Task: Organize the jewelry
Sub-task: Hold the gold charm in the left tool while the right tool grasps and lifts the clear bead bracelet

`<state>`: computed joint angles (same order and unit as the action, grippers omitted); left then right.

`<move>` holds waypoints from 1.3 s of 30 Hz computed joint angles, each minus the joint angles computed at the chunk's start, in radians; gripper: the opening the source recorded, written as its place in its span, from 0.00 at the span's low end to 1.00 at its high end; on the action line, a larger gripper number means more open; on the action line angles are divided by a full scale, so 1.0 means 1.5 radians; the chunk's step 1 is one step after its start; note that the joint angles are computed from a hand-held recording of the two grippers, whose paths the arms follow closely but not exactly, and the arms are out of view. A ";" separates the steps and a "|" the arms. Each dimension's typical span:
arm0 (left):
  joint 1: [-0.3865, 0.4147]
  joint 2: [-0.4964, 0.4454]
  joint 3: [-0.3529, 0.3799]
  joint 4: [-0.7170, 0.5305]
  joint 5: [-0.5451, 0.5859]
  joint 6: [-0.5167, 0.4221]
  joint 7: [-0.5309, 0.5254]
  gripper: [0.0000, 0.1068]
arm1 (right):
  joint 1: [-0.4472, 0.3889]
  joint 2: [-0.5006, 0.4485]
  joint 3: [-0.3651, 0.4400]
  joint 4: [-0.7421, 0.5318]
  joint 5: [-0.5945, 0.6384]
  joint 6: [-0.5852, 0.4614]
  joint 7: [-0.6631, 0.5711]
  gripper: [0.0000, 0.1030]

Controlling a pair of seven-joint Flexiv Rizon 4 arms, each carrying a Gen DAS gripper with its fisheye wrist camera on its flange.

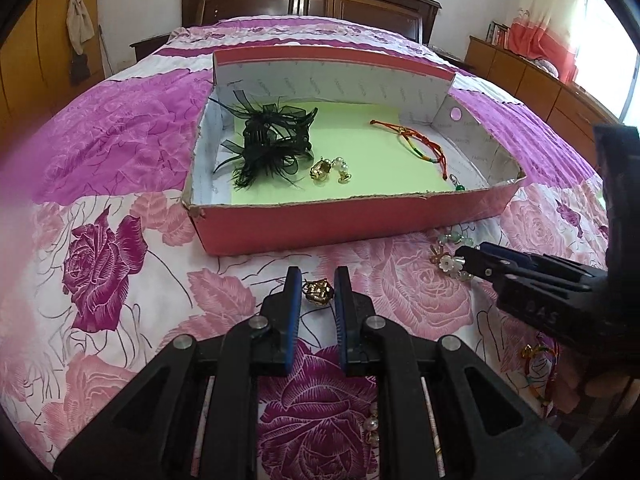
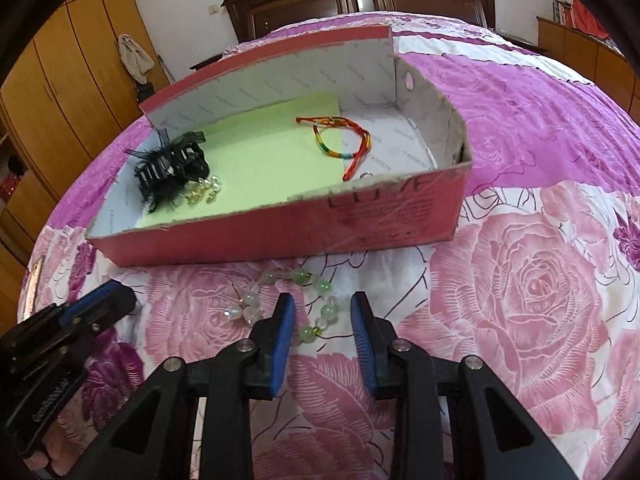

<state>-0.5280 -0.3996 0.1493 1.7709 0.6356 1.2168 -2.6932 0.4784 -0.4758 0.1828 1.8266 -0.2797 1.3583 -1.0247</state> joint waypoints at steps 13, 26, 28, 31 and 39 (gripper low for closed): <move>-0.014 0.012 0.005 -0.005 0.038 -0.018 -0.029 0.07 | 0.015 0.044 -0.039 0.076 -0.029 0.093 0.048 0.09; -0.009 0.052 -0.024 -0.007 0.096 -0.055 -0.072 0.07 | 0.177 0.141 -0.254 0.204 -0.143 0.230 0.139 0.09; -0.008 0.059 -0.030 -0.008 0.107 -0.062 -0.080 0.07 | 0.189 0.151 -0.268 0.215 -0.140 0.240 0.137 0.09; -0.005 0.069 -0.040 -0.010 0.121 -0.067 -0.089 0.07 | 0.241 0.170 -0.325 0.236 -0.131 0.258 0.131 0.09; -0.006 0.093 -0.063 -0.026 0.176 -0.101 -0.116 0.07 | 0.422 0.210 -0.500 0.273 -0.074 0.283 0.077 0.09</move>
